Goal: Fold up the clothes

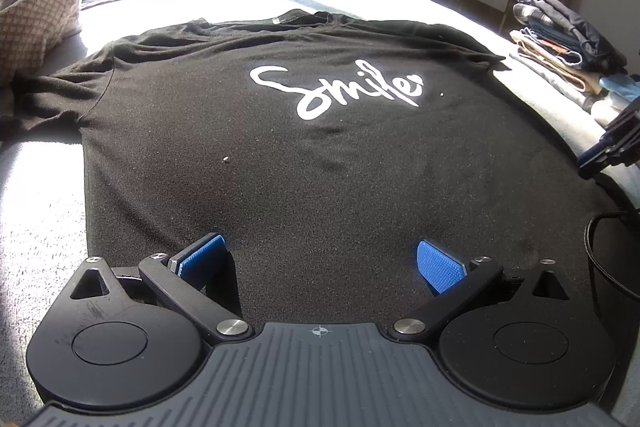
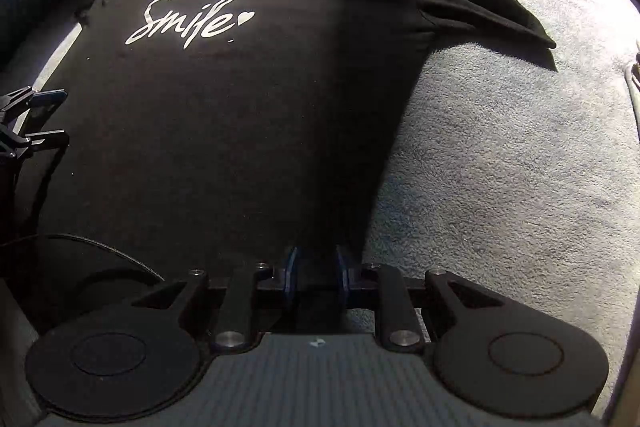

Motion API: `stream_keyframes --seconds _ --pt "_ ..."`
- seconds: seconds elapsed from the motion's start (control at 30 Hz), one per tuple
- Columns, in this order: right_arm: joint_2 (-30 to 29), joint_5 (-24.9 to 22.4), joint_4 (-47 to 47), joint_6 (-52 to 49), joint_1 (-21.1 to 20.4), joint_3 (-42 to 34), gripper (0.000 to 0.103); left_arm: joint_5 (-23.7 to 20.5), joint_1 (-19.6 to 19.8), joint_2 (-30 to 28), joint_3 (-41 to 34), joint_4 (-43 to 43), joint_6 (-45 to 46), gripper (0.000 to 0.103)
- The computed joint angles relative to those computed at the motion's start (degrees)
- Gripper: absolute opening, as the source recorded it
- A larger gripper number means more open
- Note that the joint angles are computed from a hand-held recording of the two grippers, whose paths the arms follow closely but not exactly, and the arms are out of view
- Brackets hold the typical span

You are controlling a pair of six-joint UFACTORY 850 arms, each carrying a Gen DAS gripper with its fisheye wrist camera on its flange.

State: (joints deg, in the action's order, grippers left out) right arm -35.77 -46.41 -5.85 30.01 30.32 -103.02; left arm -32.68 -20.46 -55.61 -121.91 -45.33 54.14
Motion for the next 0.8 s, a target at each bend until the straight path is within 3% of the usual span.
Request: stream_keyframes --seconds 0.17,0.33,0.43,0.47,0.57,0.63,0.73,0.8 --pt "5.8 -7.9 1.2 3.0 1.1 5.6 0.023 -0.4 0.1 -0.2 -0.3 -0.3 0.5 0.103" --pt "5.7 0.4 -0.7 5.3 2.6 3.9 0.023 0.2 0.0 0.0 0.3 -0.5 1.4 0.103" --pt "3.4 -0.7 1.9 1.3 4.4 3.1 0.022 0.0 0.1 0.0 0.1 -0.6 1.3 0.103" --pt "3.7 -2.4 2.3 0.8 5.1 4.7 0.022 0.0 0.1 0.0 0.2 -1.0 1.6 0.103" --pt "11.2 0.9 1.9 7.8 7.0 15.7 0.022 0.2 0.2 0.1 0.5 -1.4 2.4 0.103" --pt "14.0 -1.6 3.4 10.5 7.5 18.3 0.021 0.5 0.0 0.1 0.6 -1.2 2.5 0.103" --pt "14.9 -9.2 4.0 11.9 7.8 18.1 0.022 0.5 0.0 0.0 0.5 -0.9 2.5 0.103" --pt "16.3 -8.0 2.2 15.2 7.2 18.4 0.022 0.5 0.0 0.0 0.5 -1.3 2.8 0.103"
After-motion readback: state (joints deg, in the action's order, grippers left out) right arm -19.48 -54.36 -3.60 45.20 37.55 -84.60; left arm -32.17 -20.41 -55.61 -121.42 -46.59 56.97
